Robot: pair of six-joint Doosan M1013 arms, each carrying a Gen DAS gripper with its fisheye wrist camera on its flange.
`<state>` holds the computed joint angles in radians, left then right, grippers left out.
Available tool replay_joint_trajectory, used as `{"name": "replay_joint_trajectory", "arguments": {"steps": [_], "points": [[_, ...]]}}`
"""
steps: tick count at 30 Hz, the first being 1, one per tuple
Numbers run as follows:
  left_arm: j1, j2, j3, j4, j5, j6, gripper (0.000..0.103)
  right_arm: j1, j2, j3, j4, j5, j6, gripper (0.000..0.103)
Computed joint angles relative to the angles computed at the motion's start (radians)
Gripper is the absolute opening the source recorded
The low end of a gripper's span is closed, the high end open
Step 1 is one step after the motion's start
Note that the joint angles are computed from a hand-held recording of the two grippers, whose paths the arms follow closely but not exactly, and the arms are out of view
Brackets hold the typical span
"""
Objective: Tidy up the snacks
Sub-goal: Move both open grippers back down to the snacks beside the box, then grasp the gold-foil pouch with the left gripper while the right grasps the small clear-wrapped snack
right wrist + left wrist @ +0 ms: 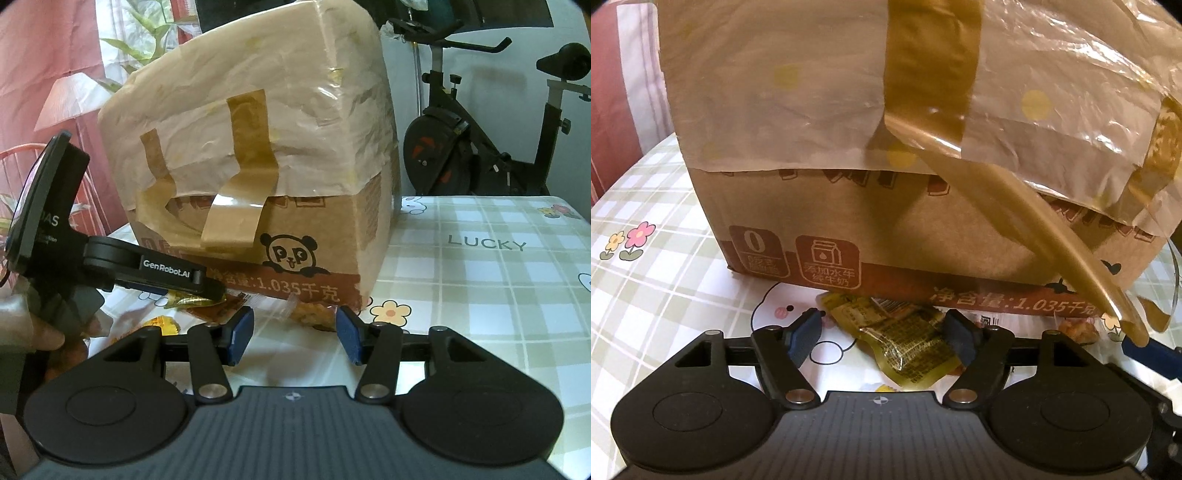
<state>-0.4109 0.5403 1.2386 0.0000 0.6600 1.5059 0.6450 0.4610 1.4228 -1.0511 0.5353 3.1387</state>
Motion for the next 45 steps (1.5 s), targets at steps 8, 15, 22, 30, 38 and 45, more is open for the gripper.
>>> {"name": "replay_joint_trajectory", "arguments": {"steps": [8, 15, 22, 30, 38, 45], "points": [[0.007, -0.033, 0.047, 0.007, -0.011, 0.018, 0.075, -0.001, -0.002, 0.004, -0.002, -0.003, 0.019, 0.053], [0.024, -0.054, 0.074, 0.004, -0.008, 0.039, 0.075, -0.001, -0.005, 0.009, -0.013, -0.001, 0.042, 0.053], [0.052, -0.066, 0.082, -0.127, -0.016, 0.153, 0.073, -0.001, -0.005, 0.01, -0.012, 0.001, 0.043, 0.053], [0.027, -0.046, 0.07, -0.035, -0.032, 0.118, 0.074, -0.002, -0.008, 0.014, -0.015, -0.006, 0.053, 0.053], [0.024, -0.056, 0.084, -0.038, -0.051, 0.144, 0.059, -0.005, -0.006, 0.01, 0.016, -0.01, 0.025, 0.053], [0.05, -0.061, 0.088, -0.14, -0.033, 0.209, 0.056, -0.007, -0.002, 0.001, 0.063, -0.004, -0.019, 0.053]]}}
